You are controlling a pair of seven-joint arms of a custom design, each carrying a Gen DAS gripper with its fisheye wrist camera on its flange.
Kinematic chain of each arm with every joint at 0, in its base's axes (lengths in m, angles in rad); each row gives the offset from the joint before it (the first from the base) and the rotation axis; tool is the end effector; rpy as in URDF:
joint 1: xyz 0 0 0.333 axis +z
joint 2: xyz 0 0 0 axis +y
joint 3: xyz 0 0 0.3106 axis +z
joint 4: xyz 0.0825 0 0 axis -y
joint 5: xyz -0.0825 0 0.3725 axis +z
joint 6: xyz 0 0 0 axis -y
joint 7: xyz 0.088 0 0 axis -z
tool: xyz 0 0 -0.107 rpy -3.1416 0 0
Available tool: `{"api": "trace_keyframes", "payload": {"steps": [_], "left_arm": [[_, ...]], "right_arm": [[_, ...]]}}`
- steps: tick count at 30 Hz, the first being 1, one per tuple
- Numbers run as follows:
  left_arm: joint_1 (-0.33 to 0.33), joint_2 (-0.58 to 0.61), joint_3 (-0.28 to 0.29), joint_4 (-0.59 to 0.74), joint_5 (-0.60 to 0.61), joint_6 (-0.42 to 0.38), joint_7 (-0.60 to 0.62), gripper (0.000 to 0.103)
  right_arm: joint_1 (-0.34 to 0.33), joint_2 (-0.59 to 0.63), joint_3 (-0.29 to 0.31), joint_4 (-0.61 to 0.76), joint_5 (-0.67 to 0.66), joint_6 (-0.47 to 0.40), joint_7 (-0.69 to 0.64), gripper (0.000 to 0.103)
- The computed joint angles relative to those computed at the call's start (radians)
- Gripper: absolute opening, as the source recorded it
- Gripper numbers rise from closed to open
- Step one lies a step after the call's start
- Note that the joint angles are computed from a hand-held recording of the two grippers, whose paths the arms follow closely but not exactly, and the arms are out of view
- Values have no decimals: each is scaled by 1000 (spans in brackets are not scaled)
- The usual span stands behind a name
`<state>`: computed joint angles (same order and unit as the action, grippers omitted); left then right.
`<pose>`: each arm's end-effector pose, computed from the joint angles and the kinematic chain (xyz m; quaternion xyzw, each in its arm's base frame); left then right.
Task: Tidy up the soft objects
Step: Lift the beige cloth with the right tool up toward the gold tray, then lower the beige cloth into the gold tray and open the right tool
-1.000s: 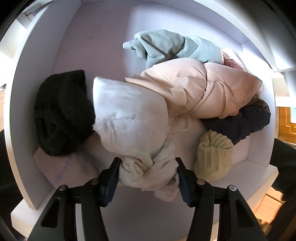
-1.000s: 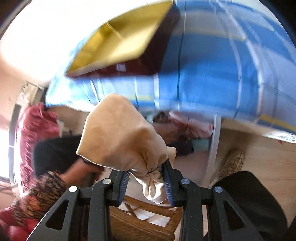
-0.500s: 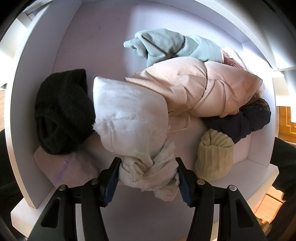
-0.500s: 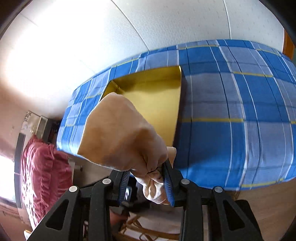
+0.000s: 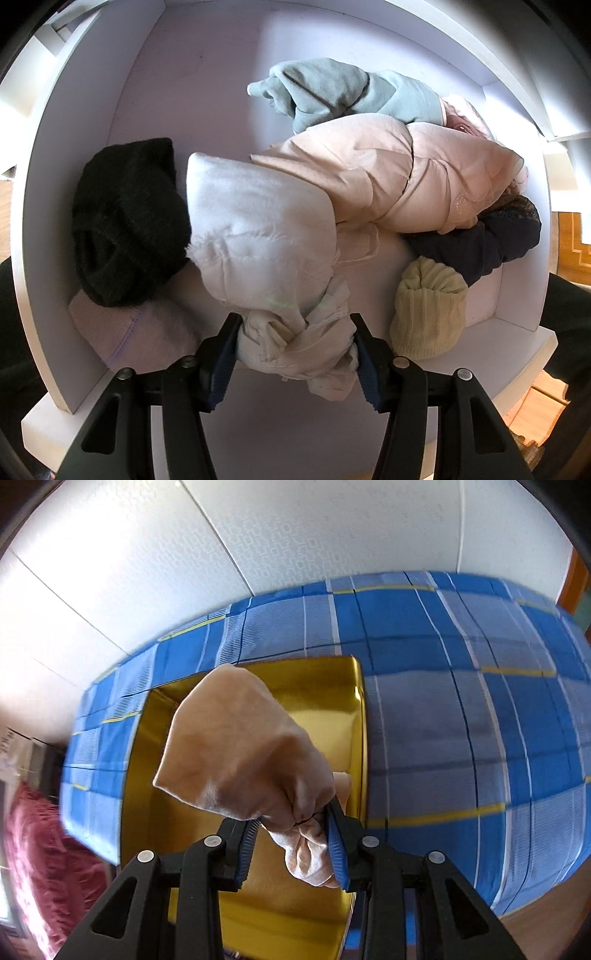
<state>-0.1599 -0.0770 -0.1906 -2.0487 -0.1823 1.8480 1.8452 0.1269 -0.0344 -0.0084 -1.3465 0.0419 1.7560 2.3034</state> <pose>0.4720 -0.1895 0.4629 0.4807 -0.8712 0.0079 0.0998 0.5320 0.0670 0.7625 -0.4496 0.8654 -0.0578 0.2134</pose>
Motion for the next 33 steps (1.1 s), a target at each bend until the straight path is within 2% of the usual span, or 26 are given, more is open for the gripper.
{"api": "trace_keyframes", "payload": {"steps": [6, 11, 23, 27, 33], "left_arm": [[-2, 4, -1, 10, 4, -6, -6, 58], [-3, 5, -1, 11, 1, -9, -11, 58], [-1, 9, 1, 9, 1, -5, -6, 58], [-1, 9, 1, 10, 1, -6, -5, 58], [-2, 13, 0, 12, 6, -6, -11, 59]], "right_arm": [[25, 186, 15, 232, -106, -132, 4, 34], [49, 280, 6, 340, -185, -209, 2, 35], [87, 349, -18, 393, -329, -275, -59, 36], [78, 313, -17, 322, -322, -230, -47, 36], [91, 332, -14, 352, -358, -248, -89, 38]]}}
